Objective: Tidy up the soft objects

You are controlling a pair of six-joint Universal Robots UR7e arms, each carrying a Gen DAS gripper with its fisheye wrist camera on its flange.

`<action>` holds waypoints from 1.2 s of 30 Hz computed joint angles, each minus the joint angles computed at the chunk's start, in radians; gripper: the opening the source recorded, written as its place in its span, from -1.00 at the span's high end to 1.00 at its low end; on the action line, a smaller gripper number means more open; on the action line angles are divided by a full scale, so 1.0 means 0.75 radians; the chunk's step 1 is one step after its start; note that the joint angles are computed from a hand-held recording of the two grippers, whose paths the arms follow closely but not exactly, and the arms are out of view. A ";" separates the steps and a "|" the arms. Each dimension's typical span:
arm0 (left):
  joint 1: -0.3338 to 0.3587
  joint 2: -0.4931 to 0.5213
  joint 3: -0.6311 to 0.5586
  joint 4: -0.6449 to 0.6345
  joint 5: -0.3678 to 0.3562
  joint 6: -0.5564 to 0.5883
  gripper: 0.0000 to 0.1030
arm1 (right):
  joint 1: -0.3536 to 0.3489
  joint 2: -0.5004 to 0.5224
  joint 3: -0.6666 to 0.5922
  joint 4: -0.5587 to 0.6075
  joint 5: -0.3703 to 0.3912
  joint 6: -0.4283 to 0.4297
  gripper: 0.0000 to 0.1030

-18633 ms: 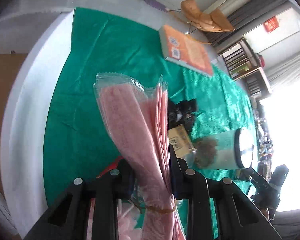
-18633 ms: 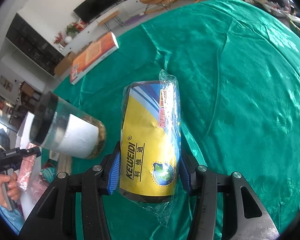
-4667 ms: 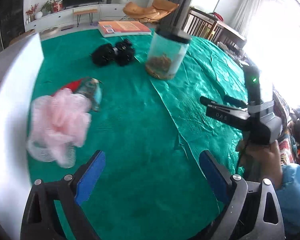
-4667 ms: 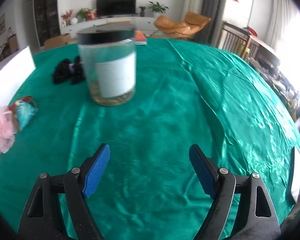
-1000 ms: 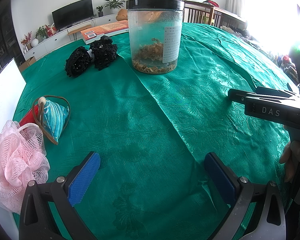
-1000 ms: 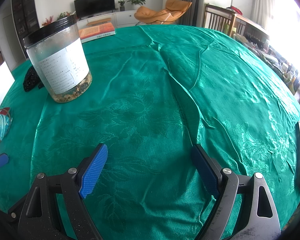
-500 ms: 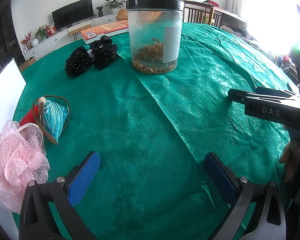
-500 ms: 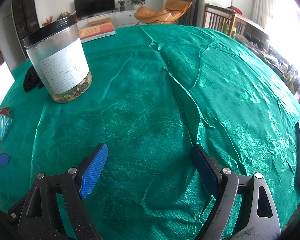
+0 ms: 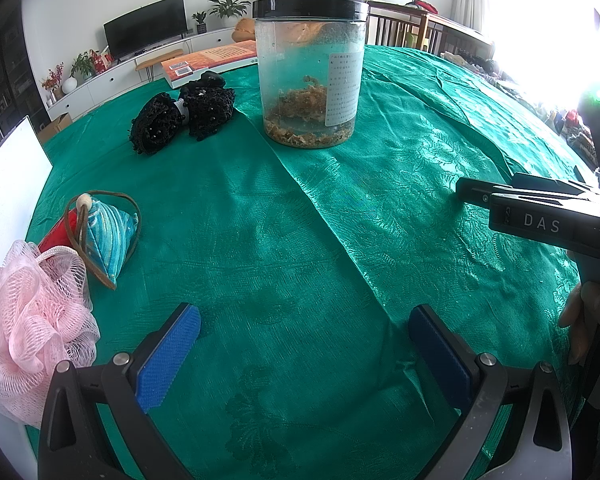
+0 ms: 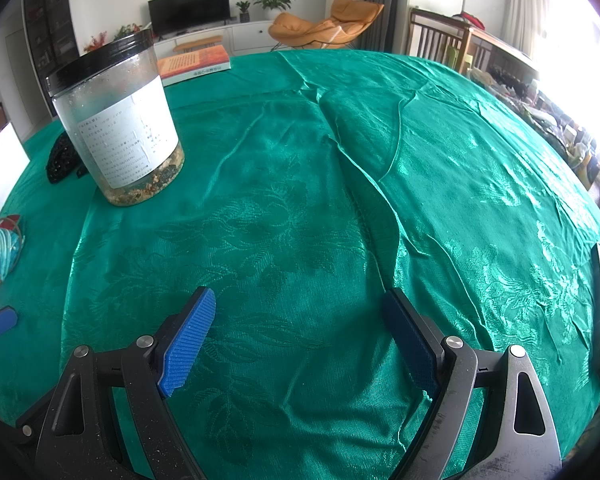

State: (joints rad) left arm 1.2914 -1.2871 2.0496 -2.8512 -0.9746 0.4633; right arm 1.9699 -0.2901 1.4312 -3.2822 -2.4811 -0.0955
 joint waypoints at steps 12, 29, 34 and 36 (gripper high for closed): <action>0.000 -0.002 0.002 0.000 0.000 0.000 -1.00 | 0.001 0.000 0.001 0.001 -0.001 0.002 -0.70; -0.004 -0.013 0.008 0.005 0.009 -0.004 -1.00 | 0.000 0.000 -0.001 0.000 0.000 0.001 -0.70; -0.052 -0.110 0.094 0.107 0.086 -0.152 -1.00 | 0.000 0.000 -0.001 0.000 0.000 0.001 -0.70; -0.064 -0.202 0.142 0.203 0.060 -0.219 -1.00 | 0.000 0.000 -0.001 0.000 -0.001 0.001 -0.70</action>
